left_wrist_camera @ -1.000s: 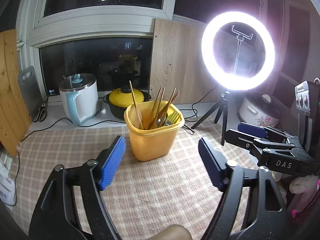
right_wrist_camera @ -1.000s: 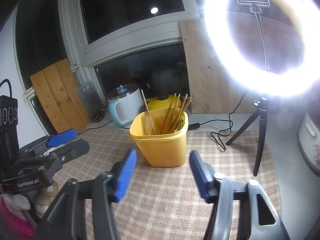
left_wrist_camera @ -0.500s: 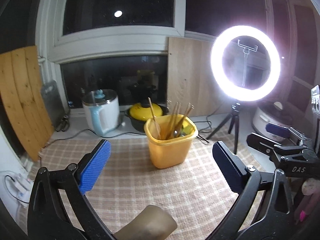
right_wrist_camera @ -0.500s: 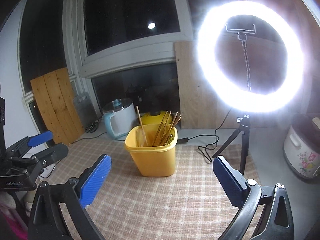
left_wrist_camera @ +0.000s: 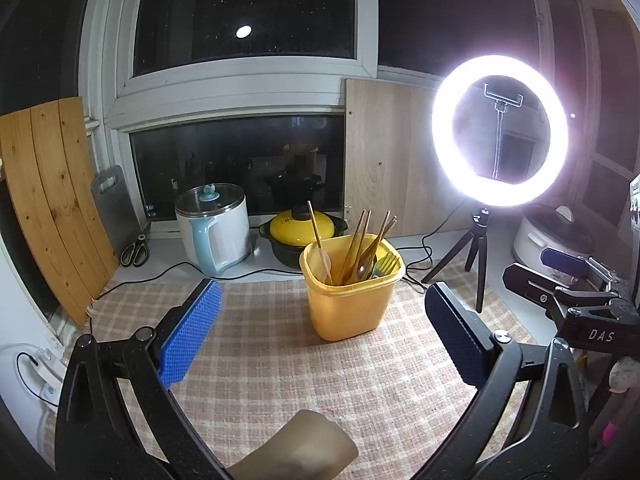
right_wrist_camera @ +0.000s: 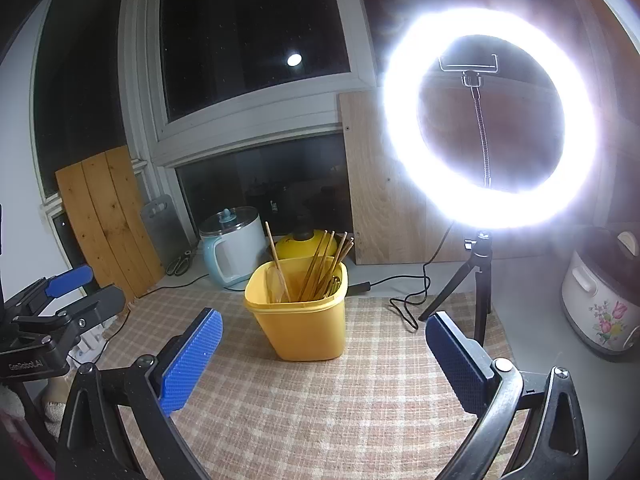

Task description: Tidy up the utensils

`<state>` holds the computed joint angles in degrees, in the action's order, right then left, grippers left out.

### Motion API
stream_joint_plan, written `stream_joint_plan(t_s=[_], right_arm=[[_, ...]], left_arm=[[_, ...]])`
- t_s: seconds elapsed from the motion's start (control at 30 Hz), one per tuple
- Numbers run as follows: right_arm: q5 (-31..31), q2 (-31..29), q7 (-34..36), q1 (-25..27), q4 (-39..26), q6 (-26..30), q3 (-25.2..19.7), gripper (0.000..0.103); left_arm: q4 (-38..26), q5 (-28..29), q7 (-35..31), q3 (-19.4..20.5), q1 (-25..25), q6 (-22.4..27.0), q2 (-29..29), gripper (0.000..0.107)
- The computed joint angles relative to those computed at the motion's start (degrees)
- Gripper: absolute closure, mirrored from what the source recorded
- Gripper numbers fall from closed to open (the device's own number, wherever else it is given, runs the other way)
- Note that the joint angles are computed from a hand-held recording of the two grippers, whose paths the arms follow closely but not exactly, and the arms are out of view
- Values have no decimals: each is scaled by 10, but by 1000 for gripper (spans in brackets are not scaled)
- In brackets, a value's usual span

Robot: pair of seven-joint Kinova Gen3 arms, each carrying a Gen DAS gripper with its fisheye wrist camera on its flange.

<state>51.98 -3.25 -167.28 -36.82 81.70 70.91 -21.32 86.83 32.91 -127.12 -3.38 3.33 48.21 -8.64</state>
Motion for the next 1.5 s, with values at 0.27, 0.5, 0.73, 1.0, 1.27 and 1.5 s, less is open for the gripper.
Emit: stream_joint_plan(t_s=[0.27,0.5,0.73,1.0,1.27,1.5], right_arm=[[-8,6,1,3,-2,-12,8,0],[-15,10,1,4,-3,-23,16,0],[-19,9,0,7,0,-30,19,0],[-26,7,0,12,3,-37,20,0],[-29,4,-9,18,13,-46,19,0],[-20,7,-13,15,13,-40,16,0]], left_arm=[[-3,5,-6,-3,-3,3,7,4],[-5,4,-11,2,-7,-1,12,4],[-10,7,-5,6,-9,3,17,4],[-11,7,-5,7,-9,3,16,4],[-13,1,0,9,-9,2,17,5],[-9,4,-4,7,-10,-2,15,4]])
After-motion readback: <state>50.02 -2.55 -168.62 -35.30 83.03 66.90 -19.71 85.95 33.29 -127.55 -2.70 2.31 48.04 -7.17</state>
